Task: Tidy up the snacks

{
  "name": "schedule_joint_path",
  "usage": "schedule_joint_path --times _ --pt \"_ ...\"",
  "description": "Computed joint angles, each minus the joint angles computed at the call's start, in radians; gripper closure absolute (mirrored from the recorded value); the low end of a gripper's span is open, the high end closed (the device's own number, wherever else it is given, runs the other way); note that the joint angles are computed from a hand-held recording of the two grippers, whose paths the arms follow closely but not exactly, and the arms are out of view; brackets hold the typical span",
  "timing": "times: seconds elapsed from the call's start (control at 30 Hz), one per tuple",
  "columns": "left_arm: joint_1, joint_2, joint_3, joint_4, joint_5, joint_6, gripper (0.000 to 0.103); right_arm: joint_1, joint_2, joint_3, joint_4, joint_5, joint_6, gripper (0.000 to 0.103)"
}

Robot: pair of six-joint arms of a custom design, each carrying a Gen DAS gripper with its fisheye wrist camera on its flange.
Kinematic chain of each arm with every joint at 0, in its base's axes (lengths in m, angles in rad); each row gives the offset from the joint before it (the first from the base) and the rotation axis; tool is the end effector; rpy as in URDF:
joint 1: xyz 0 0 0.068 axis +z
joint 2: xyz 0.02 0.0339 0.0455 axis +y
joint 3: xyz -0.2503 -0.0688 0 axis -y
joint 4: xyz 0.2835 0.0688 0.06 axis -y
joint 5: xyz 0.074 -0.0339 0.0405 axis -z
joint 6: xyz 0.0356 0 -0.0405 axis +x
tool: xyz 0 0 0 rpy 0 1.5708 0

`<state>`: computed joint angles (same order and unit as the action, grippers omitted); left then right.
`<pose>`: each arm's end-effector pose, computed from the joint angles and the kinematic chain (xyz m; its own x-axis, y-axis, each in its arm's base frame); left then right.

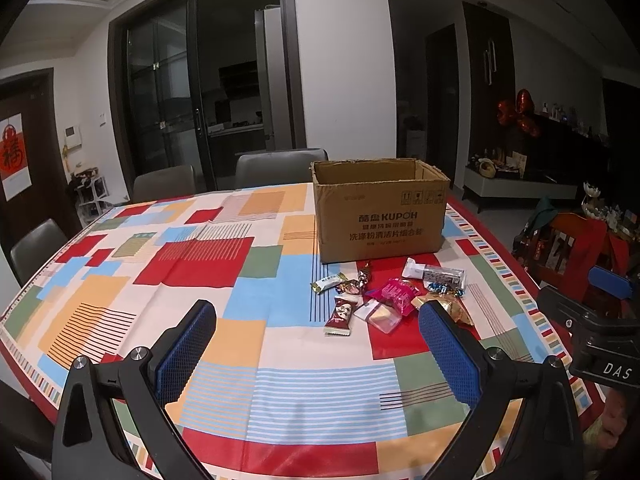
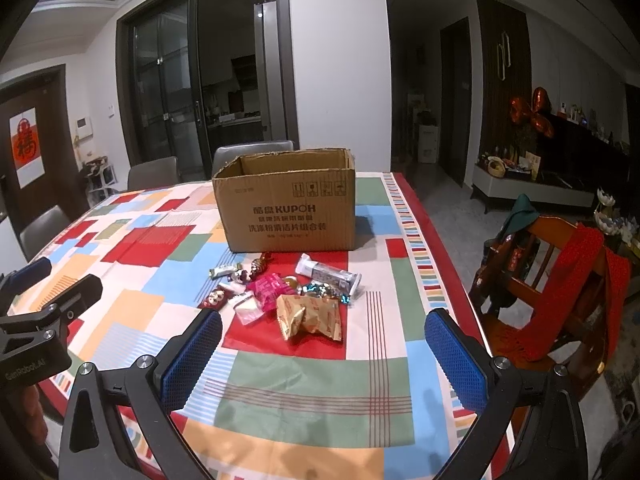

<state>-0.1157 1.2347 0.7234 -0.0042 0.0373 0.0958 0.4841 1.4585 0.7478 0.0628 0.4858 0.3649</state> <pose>0.3072 -0.0370 0.2094 -0.4733 0.1512 -0.8678 0.1938 0.9789 0.0649 0.2999 0.1389 0.1591 -0.5283 0.0788 -0.8454 0.1140 0.9933 0.0213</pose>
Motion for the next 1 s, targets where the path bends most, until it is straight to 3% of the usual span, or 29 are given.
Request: schedule_joint_path --times 1.0 --pt "-0.007 -0.002 0.021 -0.001 -0.007 0.006 0.0 -0.001 -0.01 -0.001 0.004 0.001 -0.005 0.001"
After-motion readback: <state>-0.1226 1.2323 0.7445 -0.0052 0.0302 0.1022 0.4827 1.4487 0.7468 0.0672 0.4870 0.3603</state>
